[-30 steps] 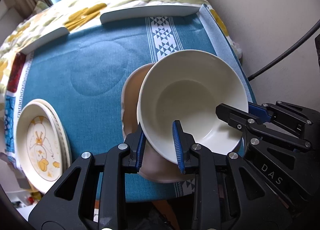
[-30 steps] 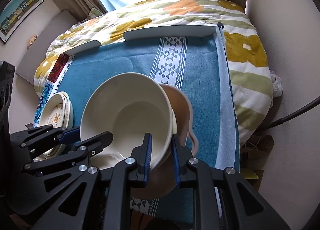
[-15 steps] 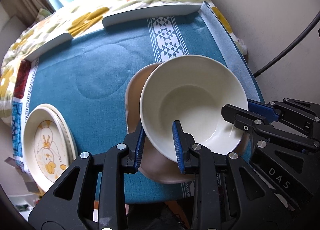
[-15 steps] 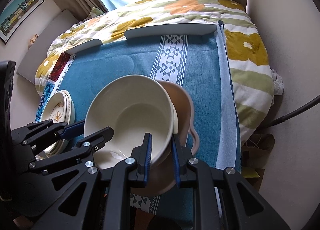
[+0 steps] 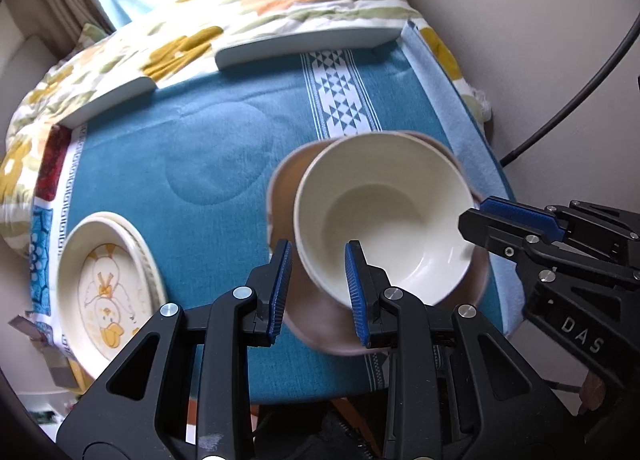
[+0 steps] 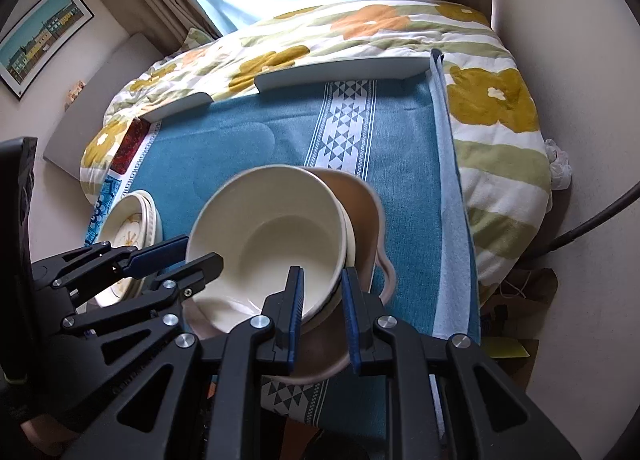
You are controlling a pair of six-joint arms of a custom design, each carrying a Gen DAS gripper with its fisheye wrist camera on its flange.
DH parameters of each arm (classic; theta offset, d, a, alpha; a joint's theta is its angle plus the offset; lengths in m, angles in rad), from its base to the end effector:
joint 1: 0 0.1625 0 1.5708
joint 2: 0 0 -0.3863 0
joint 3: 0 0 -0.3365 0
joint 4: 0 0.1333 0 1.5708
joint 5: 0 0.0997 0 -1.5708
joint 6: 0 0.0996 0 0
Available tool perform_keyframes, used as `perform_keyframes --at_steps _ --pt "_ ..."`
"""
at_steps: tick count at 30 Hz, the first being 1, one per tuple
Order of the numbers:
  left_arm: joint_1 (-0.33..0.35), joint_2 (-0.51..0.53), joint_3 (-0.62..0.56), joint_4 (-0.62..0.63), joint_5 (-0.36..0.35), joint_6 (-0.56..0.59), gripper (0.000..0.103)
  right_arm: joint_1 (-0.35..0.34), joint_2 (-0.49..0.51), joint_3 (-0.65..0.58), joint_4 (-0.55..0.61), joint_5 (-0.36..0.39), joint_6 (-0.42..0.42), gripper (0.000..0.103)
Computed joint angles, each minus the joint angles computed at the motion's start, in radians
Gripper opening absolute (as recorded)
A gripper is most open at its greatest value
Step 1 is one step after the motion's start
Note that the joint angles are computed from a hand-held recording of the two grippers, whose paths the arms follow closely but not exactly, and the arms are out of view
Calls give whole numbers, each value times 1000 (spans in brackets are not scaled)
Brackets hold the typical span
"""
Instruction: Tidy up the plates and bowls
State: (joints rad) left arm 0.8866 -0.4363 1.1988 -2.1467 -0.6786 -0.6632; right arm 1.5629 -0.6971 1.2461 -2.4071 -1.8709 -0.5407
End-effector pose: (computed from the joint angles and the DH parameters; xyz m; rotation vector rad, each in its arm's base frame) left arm -0.2663 -0.6601 0.0134 0.1262 2.2837 -0.5147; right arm 0.0983 -0.7066 0.1719 0.6694 -2.6825 0.2717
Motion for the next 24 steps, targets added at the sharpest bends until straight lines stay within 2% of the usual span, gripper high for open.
perform_keyframes --at_steps 4,7,8,9,10,11,12,14,16,18,21,24 --pt "-38 -69 80 -76 44 1 24 7 -57 15 14 43 4 18" --pt "-71 -121 142 -122 103 18 30 17 -93 28 18 63 -20 21" --pt "-78 -138 164 -149 106 38 48 16 -112 49 -1 82 -27 26" --pt "-83 -156 187 -176 110 55 86 14 -130 76 -30 101 -31 53" --pt "-88 -170 215 -230 128 83 101 10 -146 103 -61 120 -35 89" --pt "-98 -181 254 -313 154 124 103 6 -160 127 -87 135 -38 101" --pt "-104 -191 276 -354 163 155 103 5 -168 141 -96 137 -39 103" --pt "-93 -200 276 -310 151 172 103 10 -169 151 -101 110 -41 103" --pt "-76 -205 246 -192 118 153 103 25 -152 129 -70 37 -47 103" --pt "-54 -208 229 -122 64 144 103 43 -127 105 -39 -72 -47 103" --pt "-16 -201 196 -48 -32 144 103 45 -97 89 -48 -155 -54 103" --pt "21 -163 131 46 -87 157 102 40 -40 23 32 -234 -45 103"
